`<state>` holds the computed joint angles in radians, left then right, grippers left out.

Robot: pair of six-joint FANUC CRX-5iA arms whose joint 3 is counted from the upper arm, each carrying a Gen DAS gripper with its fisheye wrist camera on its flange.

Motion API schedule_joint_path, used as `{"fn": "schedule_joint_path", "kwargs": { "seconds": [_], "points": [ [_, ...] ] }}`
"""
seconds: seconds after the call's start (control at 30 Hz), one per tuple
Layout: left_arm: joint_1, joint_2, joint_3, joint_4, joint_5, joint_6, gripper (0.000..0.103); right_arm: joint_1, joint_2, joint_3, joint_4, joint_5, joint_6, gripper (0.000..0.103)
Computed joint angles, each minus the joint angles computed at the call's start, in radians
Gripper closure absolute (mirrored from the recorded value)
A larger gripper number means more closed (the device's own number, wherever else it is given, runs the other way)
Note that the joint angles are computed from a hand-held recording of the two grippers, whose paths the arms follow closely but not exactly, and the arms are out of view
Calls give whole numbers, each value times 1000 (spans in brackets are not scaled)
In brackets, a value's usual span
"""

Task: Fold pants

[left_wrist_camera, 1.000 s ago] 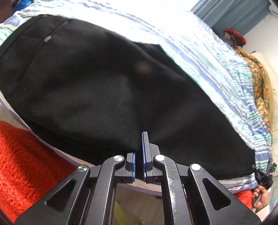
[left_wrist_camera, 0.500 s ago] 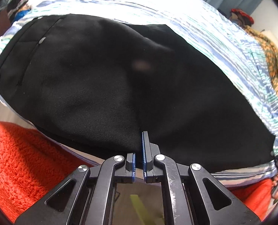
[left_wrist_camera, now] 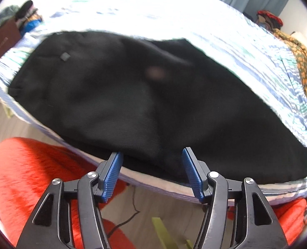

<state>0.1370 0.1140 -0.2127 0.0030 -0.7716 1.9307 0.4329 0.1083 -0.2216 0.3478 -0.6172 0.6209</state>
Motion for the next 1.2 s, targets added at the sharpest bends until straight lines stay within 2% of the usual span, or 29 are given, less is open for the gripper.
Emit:
{"fn": "schedule_joint_path", "kwargs": {
  "seconds": [0.13, 0.2, 0.23, 0.3, 0.33, 0.37, 0.43, 0.53, 0.6, 0.63, 0.73, 0.77, 0.9, 1.0, 1.1, 1.2],
  "points": [
    [-74, -68, 40, -246, 4, 243, 23, 17, -63, -133, 294, 106, -257, 35],
    [-79, -72, 46, -264, 49, 253, 18, 25, -63, -142, 352, 116, -288, 32],
    [-66, -66, 39, -216, 81, 197, 17, 32, -55, -130, 346, 110, -269, 31],
    [-35, -41, 25, -90, 150, 45, 16, 45, -31, -89, 298, 85, -197, 31],
    [-20, -14, 30, -36, 174, -36, 12, 50, -18, -66, 263, 74, -153, 31],
    [-21, 11, 51, -34, 168, -65, 12, 53, -6, -43, 230, 63, -113, 31],
    [-42, 84, 135, -111, 103, -12, 12, 57, 14, -7, 162, 43, -43, 31],
    [-46, 136, 149, -104, 77, 17, 12, 59, 29, 18, 114, 13, 3, 31],
    [-54, 177, 167, -117, 17, 39, 12, 57, 32, 22, 103, 0, 8, 31],
    [-60, 192, 173, -136, -6, 35, 12, 55, 34, 24, 94, -9, 10, 31],
    [-88, 169, 153, -198, -5, 3, 12, 49, 35, 31, 72, -25, 7, 31],
    [-82, 153, 137, -174, 7, -18, 12, 47, 31, 26, 72, -20, -4, 31],
    [-39, 83, 35, 22, 150, -136, 12, 51, 3, -13, 106, 25, -60, 31],
    [-67, 97, 72, 45, 176, -217, 12, 55, 12, 8, 75, 17, -15, 31],
    [-115, 163, 151, 3, 126, -244, 6, 34, 41, 84, -84, -16, 141, 31],
    [-171, 269, 264, -98, -49, -219, 10, -1, 48, 128, -237, -31, 256, 31]
  ]
}}
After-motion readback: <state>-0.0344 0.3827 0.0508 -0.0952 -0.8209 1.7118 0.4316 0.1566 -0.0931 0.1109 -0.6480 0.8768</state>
